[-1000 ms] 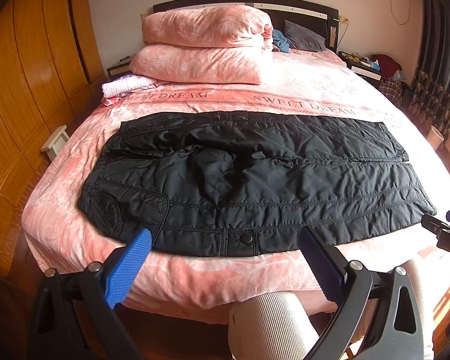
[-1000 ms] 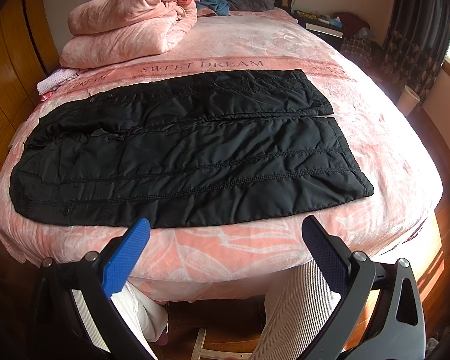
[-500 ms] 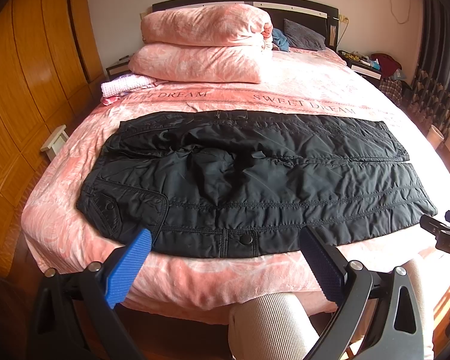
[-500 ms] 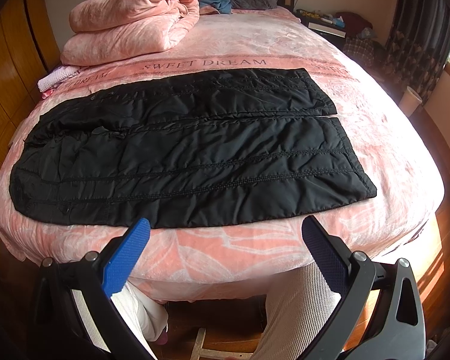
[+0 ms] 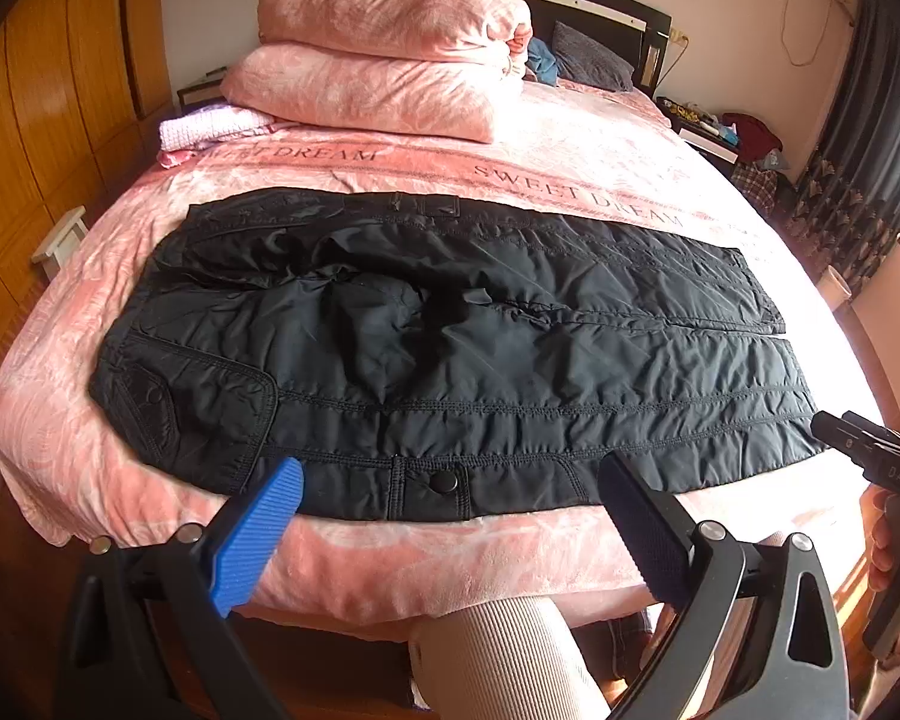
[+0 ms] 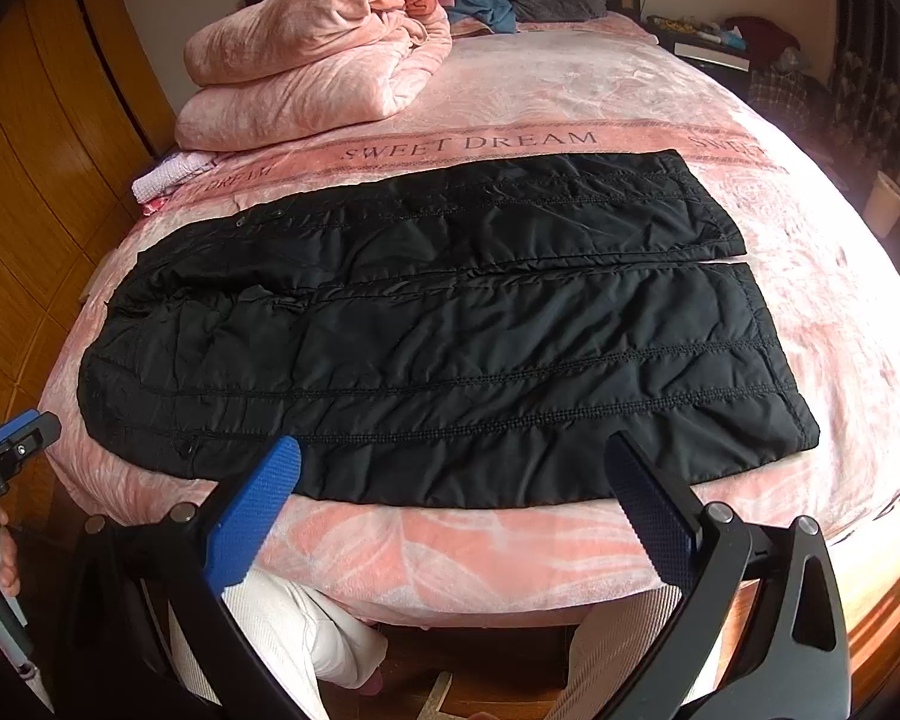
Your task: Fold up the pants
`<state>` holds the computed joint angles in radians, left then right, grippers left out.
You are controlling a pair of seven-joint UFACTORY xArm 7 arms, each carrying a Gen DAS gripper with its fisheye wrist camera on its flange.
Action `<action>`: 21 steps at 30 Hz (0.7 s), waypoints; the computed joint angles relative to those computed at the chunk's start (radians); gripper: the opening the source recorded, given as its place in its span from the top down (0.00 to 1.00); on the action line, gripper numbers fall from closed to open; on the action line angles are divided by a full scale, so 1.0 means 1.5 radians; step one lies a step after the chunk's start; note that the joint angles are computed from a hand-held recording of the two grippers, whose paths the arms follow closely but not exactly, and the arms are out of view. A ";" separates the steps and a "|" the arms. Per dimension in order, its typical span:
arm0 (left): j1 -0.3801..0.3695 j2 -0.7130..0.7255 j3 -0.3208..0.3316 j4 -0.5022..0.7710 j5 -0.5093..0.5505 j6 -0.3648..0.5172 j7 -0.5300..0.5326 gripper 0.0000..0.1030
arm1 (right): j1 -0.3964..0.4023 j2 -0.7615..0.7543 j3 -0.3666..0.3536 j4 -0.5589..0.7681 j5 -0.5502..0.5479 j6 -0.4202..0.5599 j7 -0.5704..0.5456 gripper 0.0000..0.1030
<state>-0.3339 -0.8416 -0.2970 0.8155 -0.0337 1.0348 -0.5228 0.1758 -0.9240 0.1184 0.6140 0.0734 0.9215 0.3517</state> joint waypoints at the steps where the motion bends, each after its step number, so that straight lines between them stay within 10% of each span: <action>1: 0.001 0.018 0.007 0.007 -0.003 -0.004 0.006 0.04 | 0.007 0.023 -0.019 0.010 0.003 -0.018 -0.025 0.02; 10: 0.039 0.322 0.021 0.205 0.059 -0.060 0.050 0.04 | 0.054 0.346 -0.155 0.197 0.092 -0.121 -0.366 0.02; 15: 0.017 0.526 0.050 0.368 0.074 -0.079 0.133 0.04 | 0.060 0.584 -0.212 0.410 0.234 -0.042 -0.589 0.02; 21: -0.002 0.750 0.080 0.582 -0.016 -0.051 0.248 0.08 | -0.033 0.845 -0.175 0.700 0.291 0.110 -0.672 0.02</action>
<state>-0.3371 0.2831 -0.1777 1.6881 -0.0583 0.9582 -0.1512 0.1257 0.3431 -0.1433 1.6642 0.5094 1.0862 -0.6559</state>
